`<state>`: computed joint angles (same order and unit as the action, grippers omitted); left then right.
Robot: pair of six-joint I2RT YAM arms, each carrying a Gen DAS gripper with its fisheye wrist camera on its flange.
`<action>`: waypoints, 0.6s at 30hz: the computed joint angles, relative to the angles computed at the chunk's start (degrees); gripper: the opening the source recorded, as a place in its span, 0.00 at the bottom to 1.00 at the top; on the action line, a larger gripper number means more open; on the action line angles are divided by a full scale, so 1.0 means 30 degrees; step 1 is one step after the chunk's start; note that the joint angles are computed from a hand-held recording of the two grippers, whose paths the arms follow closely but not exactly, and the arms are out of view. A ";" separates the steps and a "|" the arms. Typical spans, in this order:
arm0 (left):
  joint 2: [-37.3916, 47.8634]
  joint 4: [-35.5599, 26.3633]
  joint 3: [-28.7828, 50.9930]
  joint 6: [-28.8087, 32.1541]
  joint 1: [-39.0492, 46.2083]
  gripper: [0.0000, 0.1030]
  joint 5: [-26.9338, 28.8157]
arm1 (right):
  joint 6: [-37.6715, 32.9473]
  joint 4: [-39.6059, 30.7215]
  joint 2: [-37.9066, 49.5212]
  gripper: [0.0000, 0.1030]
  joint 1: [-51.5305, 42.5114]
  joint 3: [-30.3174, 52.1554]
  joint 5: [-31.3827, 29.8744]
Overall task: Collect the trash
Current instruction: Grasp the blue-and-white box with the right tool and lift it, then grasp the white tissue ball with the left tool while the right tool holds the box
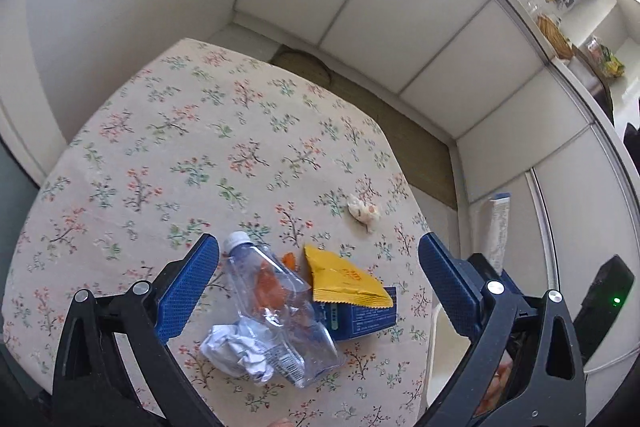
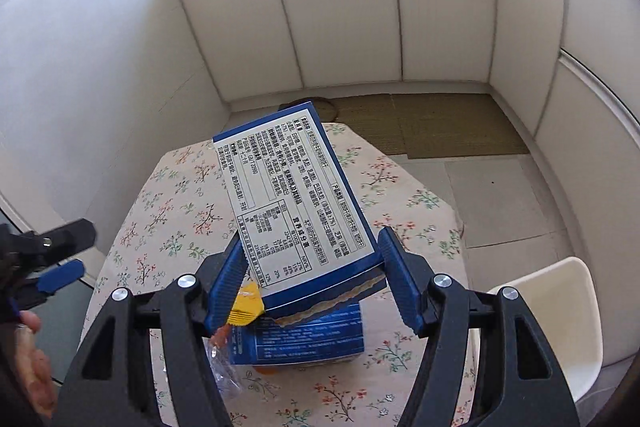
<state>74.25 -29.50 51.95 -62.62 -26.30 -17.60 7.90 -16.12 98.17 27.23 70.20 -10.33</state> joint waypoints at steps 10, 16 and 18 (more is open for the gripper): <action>1.4007 -0.1581 1.0727 0.5139 0.2817 0.93 0.4773 | 0.1036 0.0595 -0.0602 0.63 -0.2660 -0.0528 -0.0576; 1.9751 -0.4125 1.7178 0.4510 0.3403 0.89 0.6578 | 0.0103 0.0593 -0.0505 0.63 -0.2868 -0.0483 0.0101; 2.1308 -0.5408 1.9305 0.4611 0.3370 0.88 0.6624 | -0.0201 0.0511 -0.0579 0.63 -0.2908 -0.0479 0.0216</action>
